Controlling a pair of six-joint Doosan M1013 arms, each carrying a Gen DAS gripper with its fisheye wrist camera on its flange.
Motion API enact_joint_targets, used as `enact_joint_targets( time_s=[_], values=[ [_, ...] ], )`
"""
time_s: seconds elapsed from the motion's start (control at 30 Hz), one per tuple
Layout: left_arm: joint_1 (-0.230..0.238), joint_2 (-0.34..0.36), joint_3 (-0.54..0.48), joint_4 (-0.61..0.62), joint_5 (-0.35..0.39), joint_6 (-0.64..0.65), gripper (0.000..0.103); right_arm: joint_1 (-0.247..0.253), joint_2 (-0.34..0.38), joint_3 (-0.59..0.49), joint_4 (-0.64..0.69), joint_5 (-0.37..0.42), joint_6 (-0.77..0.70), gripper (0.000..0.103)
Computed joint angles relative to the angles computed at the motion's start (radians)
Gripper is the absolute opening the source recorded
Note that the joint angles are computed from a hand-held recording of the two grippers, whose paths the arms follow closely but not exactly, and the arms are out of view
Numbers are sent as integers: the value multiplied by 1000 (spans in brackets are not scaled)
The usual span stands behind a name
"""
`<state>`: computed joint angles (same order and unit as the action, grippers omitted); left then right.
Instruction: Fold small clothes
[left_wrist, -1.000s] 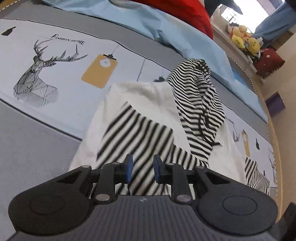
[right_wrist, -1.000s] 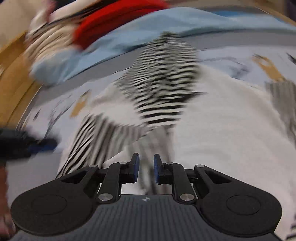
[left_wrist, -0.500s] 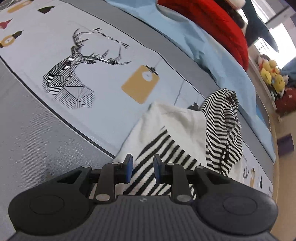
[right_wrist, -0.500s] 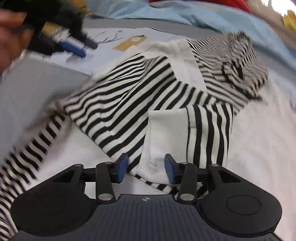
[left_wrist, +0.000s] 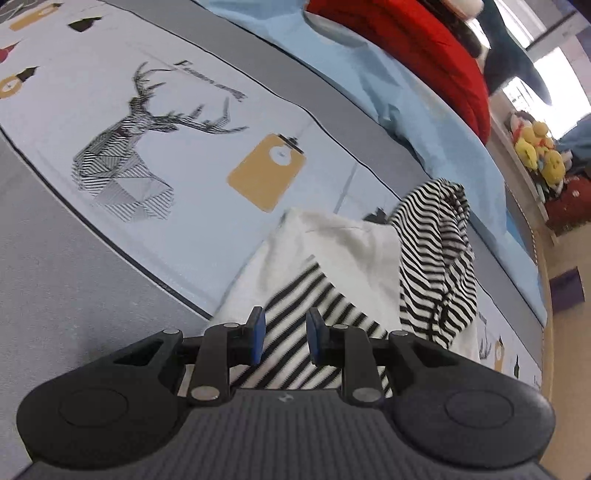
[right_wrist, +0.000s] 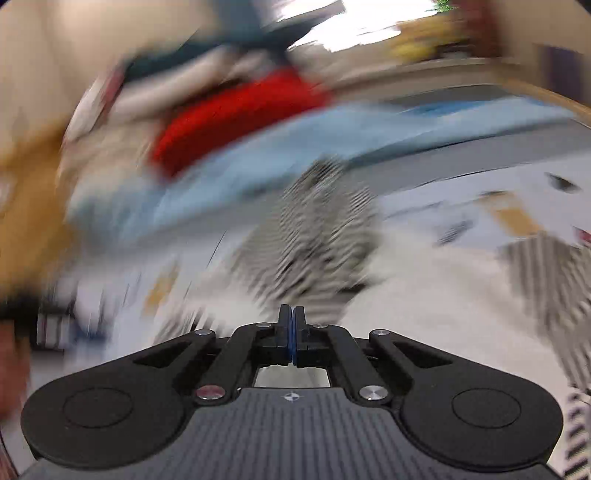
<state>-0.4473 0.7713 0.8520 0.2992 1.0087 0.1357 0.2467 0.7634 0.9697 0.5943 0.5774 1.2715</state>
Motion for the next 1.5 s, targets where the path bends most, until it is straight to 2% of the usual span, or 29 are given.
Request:
enact_joint_targets(
  time_s=[0.07,0.13,0.2,0.27,0.3,0.33,0.43,0.57,0.67,0.8,0.83,0.9,1.0,1.1,1.2,1.23,1.3,1.37,1.43,1.47,1.5],
  values=[
    [-4,7,-12,-5,1,15,25,-16,5,-12,-71,6,114,0],
    [-6,13,-21,-9,6,24,25,-23,22,-37,-78,82,92,4],
    [-7,16,-23,-11,11,20,25,-15,22,-32,-74,116,14,5],
    [-7,17,-23,-11,14,9,25,-3,31,-47,-36,208,-138,15],
    [-6,16,-21,-11,14,6,25,6,31,-46,-27,232,-195,28],
    [-6,16,-21,-11,13,4,25,19,27,-36,-41,231,-232,36],
    [-4,12,-14,-11,8,-1,25,48,32,-34,-61,273,-308,36],
    [2,2,1,-11,0,-11,25,80,63,-77,-160,349,-307,39],
    [5,-4,10,-11,-9,-18,25,99,75,-81,-243,363,-298,40],
    [9,-12,22,-13,-21,-20,25,112,68,-58,-296,337,-347,37],
    [9,-12,23,-12,-22,-20,25,113,64,-53,-300,331,-358,25],
    [9,-14,24,-9,-22,-21,25,108,61,-55,-291,329,-346,10],
    [8,-15,25,-8,-23,-22,25,89,48,-51,-232,264,-274,8],
    [6,-12,19,-7,-21,-16,25,51,16,-19,-82,129,-239,7],
    [5,-7,11,-8,-19,-8,25,16,-23,39,-4,-71,-147,7],
    [4,-3,4,-9,-15,-3,25,5,-32,52,-11,-117,-87,7],
    [2,5,-9,-14,-8,9,25,-8,-42,71,-139,-188,108,7],
    [2,12,-19,-20,-5,22,25,-18,-48,87,-259,-217,264,7],
    [0,20,-30,-24,0,33,25,-24,-49,90,-389,-199,427,7],
    [-1,25,-38,-28,5,39,25,-28,-41,75,-407,-152,455,7],
    [-2,29,-44,-30,8,44,25,-30,-24,43,-431,-72,476,7]
  ],
)
